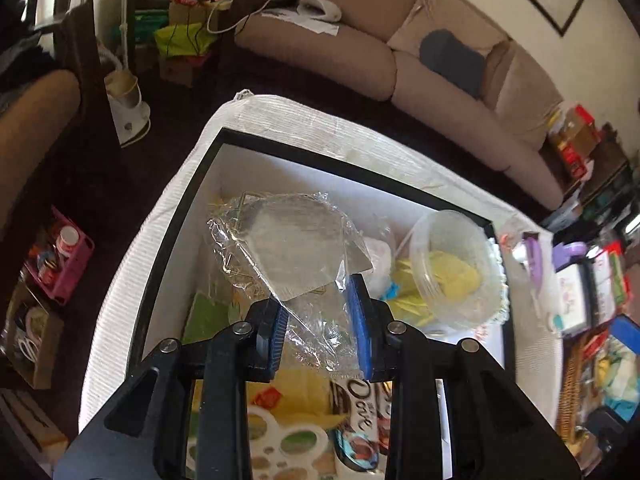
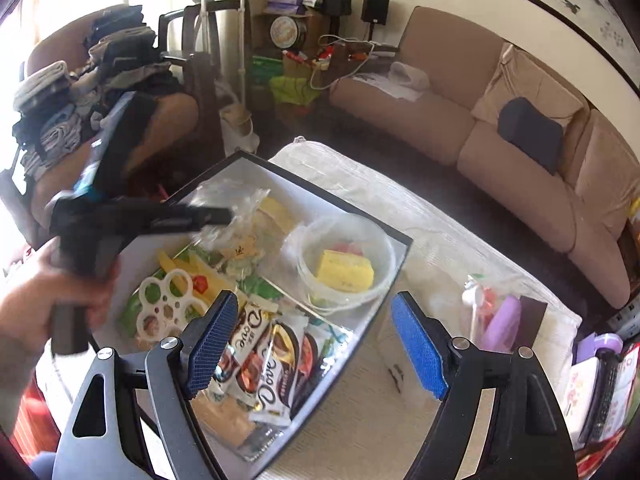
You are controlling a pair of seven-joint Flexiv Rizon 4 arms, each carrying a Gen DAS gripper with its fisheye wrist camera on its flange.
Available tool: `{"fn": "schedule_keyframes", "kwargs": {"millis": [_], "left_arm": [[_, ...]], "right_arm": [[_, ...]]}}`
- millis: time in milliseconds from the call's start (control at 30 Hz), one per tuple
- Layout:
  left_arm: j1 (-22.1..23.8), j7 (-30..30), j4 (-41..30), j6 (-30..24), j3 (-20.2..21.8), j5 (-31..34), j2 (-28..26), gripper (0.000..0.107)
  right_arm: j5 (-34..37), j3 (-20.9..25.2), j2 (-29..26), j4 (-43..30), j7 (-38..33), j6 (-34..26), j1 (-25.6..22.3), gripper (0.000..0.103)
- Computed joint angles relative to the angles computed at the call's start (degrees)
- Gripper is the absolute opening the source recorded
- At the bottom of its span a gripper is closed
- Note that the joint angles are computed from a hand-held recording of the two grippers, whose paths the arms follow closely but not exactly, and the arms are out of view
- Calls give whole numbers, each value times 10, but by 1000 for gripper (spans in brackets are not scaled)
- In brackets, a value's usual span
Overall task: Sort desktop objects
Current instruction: 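Open the left gripper to release the bagged item into the box, then withdraw both open grippers from the box back over the table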
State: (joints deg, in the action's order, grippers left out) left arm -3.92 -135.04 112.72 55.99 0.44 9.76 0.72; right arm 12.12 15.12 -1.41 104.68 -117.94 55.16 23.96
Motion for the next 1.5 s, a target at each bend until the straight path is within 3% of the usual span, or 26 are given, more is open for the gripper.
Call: {"fn": "schedule_keyframes", "kwargs": {"millis": [100, 233, 367, 433, 567, 667, 800, 933, 1100, 1300, 1500], "left_arm": [[3, 3, -50, -41, -4, 32, -43, 27], [-6, 32, -81, -59, 1, 22, -85, 32], [-20, 35, -85, -57, 8, 8, -95, 49], [-24, 27, -81, -71, 13, 1, -78, 50], [-22, 5, -40, -38, 16, 5, -9, 73], [-17, -15, -22, -45, 6, 27, 33, 80], [-4, -36, -28, -106, -15, 58, 57, 80], [-7, -52, -1, -108, -28, 66, 92, 80], [-24, -102, 0, -124, -91, 125, 116, 80], [-75, -201, -69, -165, -170, 218, 70, 80], [-140, -241, -166, -230, -201, 265, -6, 81]], "right_arm": [[35, -8, 3, -3, -26, -10, -12, 82], [51, -14, 3, 8, -43, -10, -23, 82], [54, -17, -2, 17, -41, -12, -32, 82], [57, -16, 2, 26, -46, -6, -35, 82], [81, -19, 20, 41, -70, -4, -42, 82], [103, -26, 35, 48, -84, -17, -46, 82], [106, -32, 57, 66, -91, -31, -48, 82], [116, -46, 90, 90, -108, -36, -51, 82], [136, -79, 123, 115, -119, -56, -69, 82], [131, -108, 139, 150, -111, -38, -102, 82], [156, -138, 148, 156, -110, -42, -126, 82]]}}
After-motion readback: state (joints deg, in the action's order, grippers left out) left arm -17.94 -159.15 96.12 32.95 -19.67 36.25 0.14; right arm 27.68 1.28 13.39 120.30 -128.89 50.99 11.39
